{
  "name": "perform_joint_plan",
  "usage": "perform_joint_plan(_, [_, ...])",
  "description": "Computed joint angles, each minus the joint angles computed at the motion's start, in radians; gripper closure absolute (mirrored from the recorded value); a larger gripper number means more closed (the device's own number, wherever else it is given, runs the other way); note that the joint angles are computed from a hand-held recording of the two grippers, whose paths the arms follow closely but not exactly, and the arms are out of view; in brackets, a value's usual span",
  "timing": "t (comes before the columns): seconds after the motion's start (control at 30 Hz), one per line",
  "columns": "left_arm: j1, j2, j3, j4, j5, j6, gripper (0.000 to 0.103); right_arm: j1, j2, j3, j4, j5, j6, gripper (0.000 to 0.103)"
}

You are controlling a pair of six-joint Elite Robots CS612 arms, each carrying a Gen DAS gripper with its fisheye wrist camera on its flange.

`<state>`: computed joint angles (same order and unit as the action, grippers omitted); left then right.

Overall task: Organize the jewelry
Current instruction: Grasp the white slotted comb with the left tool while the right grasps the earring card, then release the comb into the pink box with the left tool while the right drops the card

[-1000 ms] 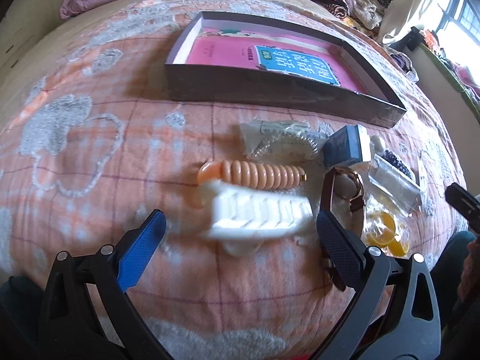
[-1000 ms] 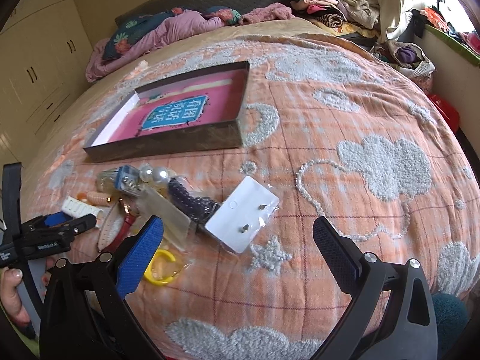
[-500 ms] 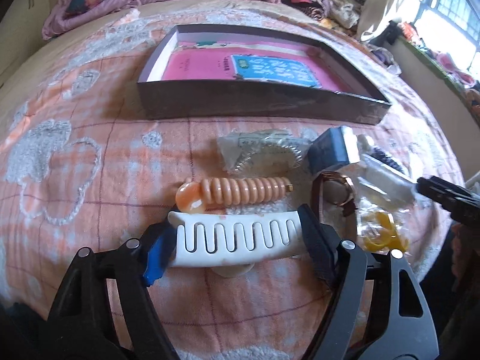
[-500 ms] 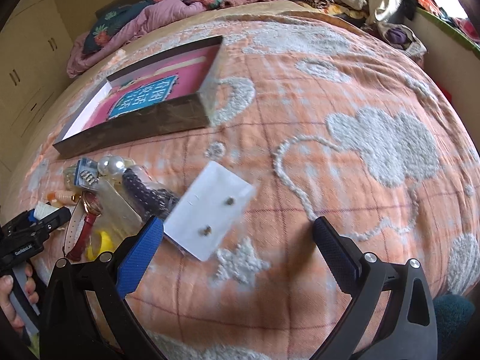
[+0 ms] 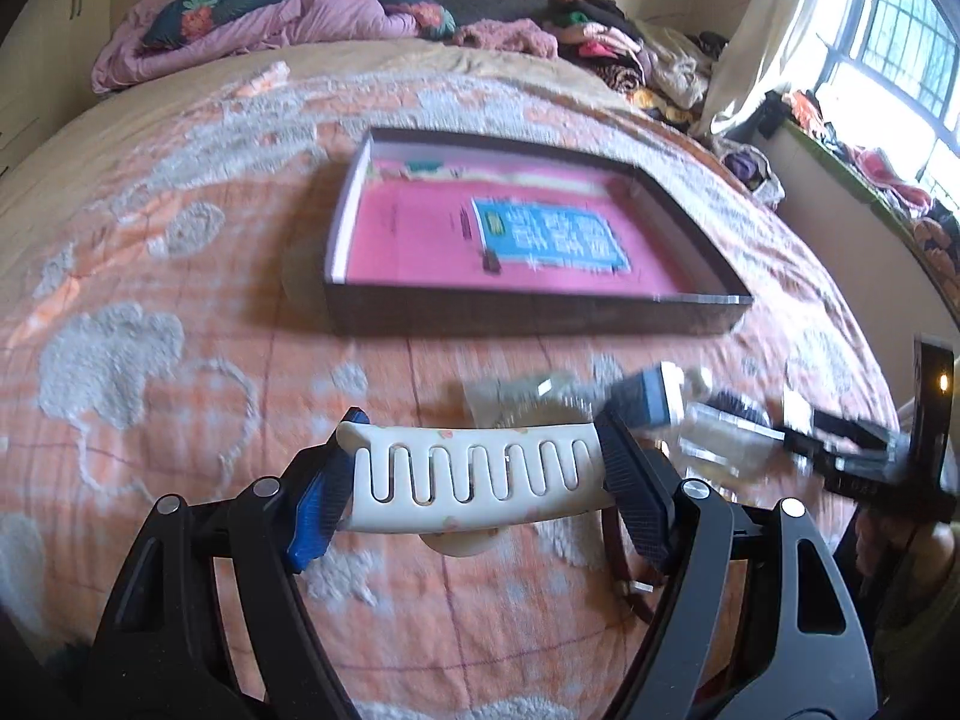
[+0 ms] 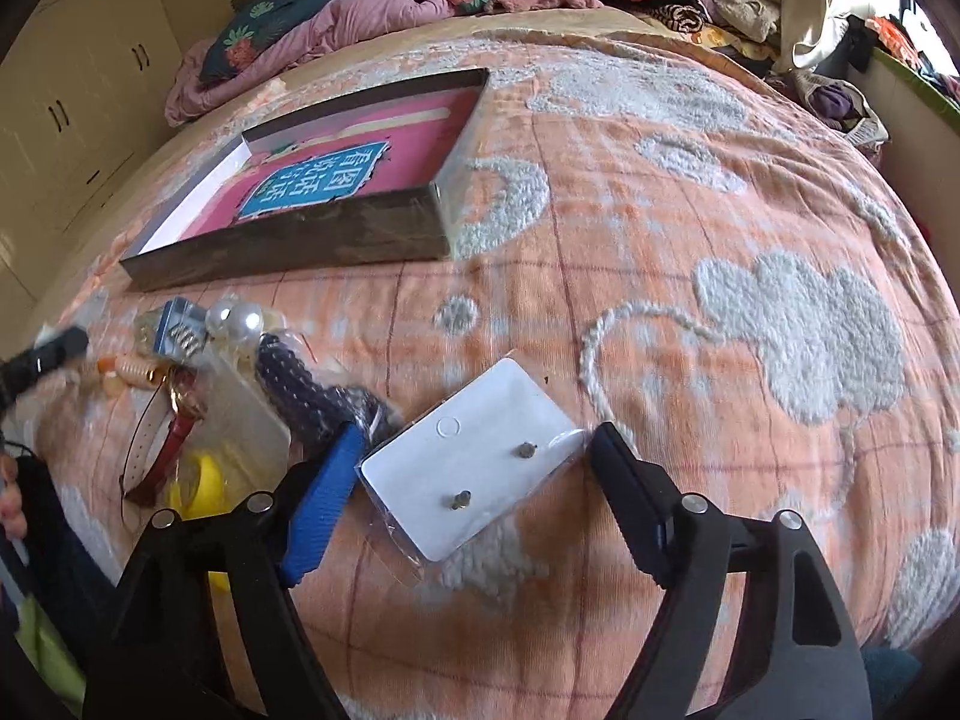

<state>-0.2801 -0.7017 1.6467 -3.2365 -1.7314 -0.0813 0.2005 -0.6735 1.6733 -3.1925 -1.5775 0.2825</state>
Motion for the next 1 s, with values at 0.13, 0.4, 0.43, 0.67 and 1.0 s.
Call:
perform_joint_plan(0.13, [0.005, 0.001, -0.02, -0.001, -0.003, -0.007, 0.034, -0.005, -0.006, 0.014, -0.029, 0.004, 0.026, 0.034])
perform_joint_plan(0.4, [0.01, 0.015, -0.067, -0.005, -0.002, -0.017, 0.034, -0.015, -0.017, 0.02, -0.116, -0.006, 0.037, 0.039])
perform_joint_plan(0.43, [0.01, 0.017, -0.072, -0.003, -0.002, -0.019, 0.034, -0.015, -0.018, 0.018, -0.124, -0.004, 0.033, 0.039])
perform_joint_plan(0.67, [0.016, 0.032, -0.114, 0.008, 0.007, -0.04, 0.034, -0.017, -0.016, -0.018, -0.169, 0.002, 0.009, 0.039])
perform_joint_plan(1.0, [0.019, 0.068, -0.191, 0.041, 0.022, -0.067, 0.034, -0.007, 0.012, -0.111, -0.174, 0.028, -0.028, 0.04])
